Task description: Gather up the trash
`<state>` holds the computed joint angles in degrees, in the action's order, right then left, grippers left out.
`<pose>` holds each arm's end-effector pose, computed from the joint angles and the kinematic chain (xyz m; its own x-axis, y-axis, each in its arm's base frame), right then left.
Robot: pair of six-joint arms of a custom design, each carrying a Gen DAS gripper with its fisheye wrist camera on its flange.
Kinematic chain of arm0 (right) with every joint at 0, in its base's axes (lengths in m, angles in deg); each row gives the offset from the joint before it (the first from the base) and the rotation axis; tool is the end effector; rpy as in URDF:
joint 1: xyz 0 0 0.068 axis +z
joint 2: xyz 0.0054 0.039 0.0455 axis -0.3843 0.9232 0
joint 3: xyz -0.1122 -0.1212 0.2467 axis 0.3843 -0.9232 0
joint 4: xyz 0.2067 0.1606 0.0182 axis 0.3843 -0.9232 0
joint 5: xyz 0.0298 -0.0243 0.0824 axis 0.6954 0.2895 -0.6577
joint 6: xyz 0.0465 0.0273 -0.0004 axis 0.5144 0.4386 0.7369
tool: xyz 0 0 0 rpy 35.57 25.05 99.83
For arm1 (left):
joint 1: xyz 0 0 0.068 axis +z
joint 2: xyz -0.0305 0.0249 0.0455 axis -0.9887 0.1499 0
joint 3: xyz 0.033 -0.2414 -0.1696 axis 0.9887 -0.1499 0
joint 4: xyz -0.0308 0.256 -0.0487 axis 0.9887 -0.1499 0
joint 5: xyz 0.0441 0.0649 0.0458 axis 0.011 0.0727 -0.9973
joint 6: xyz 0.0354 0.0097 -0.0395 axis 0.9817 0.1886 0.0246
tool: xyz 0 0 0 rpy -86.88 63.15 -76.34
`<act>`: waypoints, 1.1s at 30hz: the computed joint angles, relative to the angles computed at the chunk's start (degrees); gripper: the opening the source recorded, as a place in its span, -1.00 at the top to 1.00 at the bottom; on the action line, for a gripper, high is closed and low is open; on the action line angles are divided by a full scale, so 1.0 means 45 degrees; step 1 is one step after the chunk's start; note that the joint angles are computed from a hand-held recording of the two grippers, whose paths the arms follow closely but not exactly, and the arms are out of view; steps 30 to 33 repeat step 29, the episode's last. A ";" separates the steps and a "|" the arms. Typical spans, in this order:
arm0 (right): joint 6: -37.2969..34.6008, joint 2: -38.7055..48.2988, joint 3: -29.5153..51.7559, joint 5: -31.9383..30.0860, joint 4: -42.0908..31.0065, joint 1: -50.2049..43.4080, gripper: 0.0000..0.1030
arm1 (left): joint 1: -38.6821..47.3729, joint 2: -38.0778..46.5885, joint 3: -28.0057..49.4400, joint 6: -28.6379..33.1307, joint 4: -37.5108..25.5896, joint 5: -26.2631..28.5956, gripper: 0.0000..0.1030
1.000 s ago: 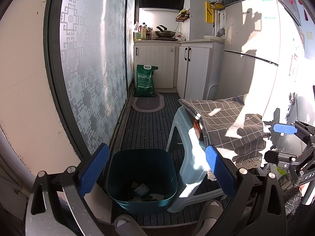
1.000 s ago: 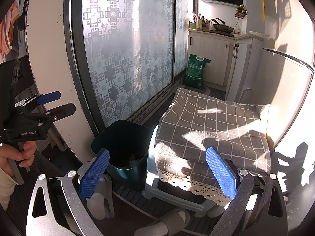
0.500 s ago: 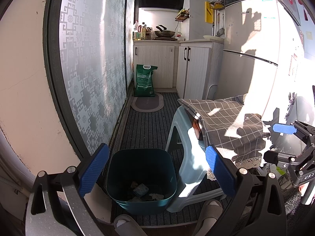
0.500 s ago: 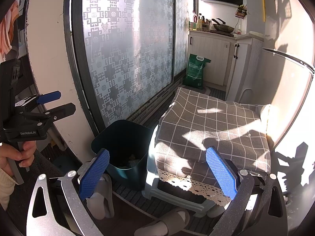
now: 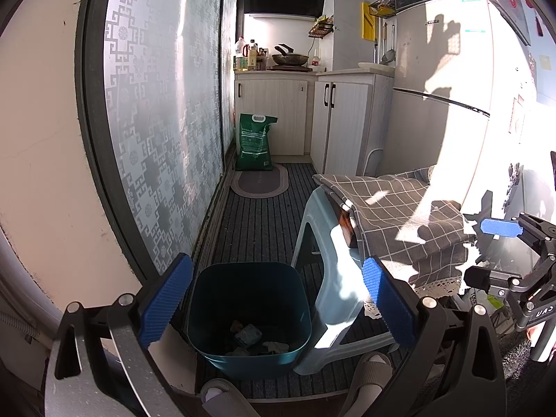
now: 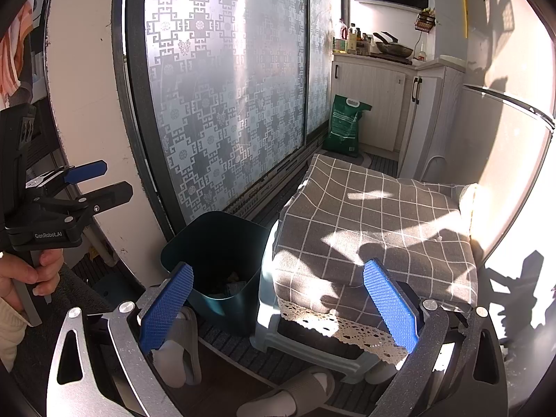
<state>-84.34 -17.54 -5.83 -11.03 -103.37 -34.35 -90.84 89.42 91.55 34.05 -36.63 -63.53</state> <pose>0.1247 -0.0117 0.3000 -0.5944 -0.1944 -0.7803 -0.3126 0.9499 0.0015 0.1893 -0.0358 0.2509 -0.4815 0.1375 -0.8656 0.2937 0.9558 -0.0116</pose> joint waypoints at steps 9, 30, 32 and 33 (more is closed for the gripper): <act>0.0008 0.0012 0.0012 -0.0007 0.0004 -0.0012 -0.93 | 0.0002 0.0010 0.0002 -0.0003 0.0011 0.0012 -0.94; 0.0039 -0.0030 -0.0029 0.0006 0.0000 0.0015 -0.93 | 0.0140 0.0133 0.0081 0.0059 -0.0021 0.0196 -0.94; 0.0039 -0.0030 -0.0029 0.0006 0.0000 0.0015 -0.93 | 0.0140 0.0133 0.0081 0.0059 -0.0021 0.0196 -0.94; 0.0039 -0.0030 -0.0029 0.0006 0.0000 0.0015 -0.93 | 0.0140 0.0133 0.0081 0.0059 -0.0021 0.0196 -0.94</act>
